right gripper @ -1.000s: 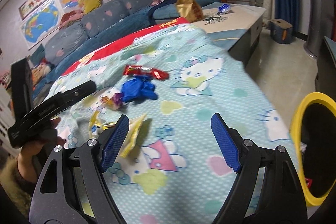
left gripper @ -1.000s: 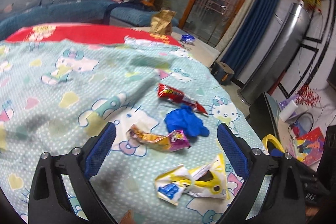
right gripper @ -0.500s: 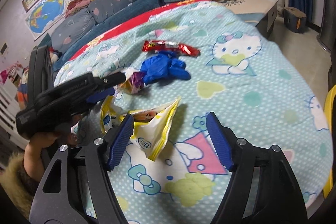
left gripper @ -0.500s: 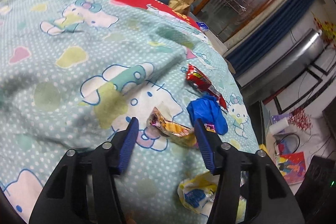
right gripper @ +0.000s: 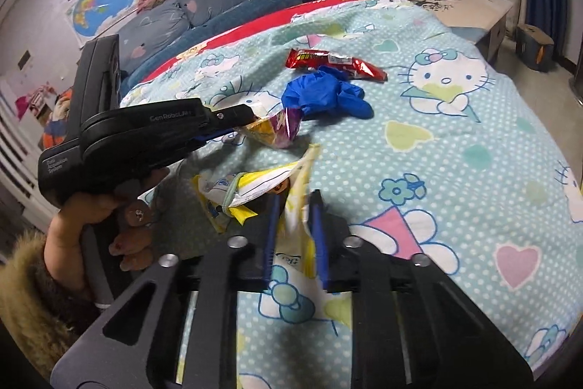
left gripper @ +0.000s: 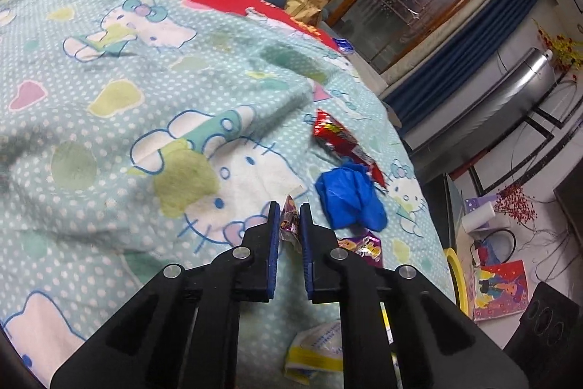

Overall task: Collect trash
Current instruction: 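Grasp a small purple wrapper with the left tool while the right tool grasps the yellow-white packet, then carry the small wrapper and yellow-white packet over the yellow bin with both tools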

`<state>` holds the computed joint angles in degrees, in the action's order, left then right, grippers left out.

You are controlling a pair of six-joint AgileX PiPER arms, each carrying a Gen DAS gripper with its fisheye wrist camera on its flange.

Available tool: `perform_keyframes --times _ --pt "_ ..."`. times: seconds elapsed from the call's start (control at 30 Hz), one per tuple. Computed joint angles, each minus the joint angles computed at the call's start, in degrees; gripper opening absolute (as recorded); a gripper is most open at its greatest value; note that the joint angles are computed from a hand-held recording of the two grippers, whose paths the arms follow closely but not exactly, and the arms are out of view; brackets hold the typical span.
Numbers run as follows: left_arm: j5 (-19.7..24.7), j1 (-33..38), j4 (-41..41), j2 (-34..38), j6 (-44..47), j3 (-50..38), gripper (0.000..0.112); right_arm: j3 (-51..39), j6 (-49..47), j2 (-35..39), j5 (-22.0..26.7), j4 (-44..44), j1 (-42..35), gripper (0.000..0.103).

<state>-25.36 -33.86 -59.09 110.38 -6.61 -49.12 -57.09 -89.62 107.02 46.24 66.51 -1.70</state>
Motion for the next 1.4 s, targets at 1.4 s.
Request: perform_keyframes --times 1.4 --pt "0.3 -12.1 -28.4 3.2 44.8 -23.2 0.009 -11.8 3.8 0.9 0.2 -0.6 -23.0 0.006"
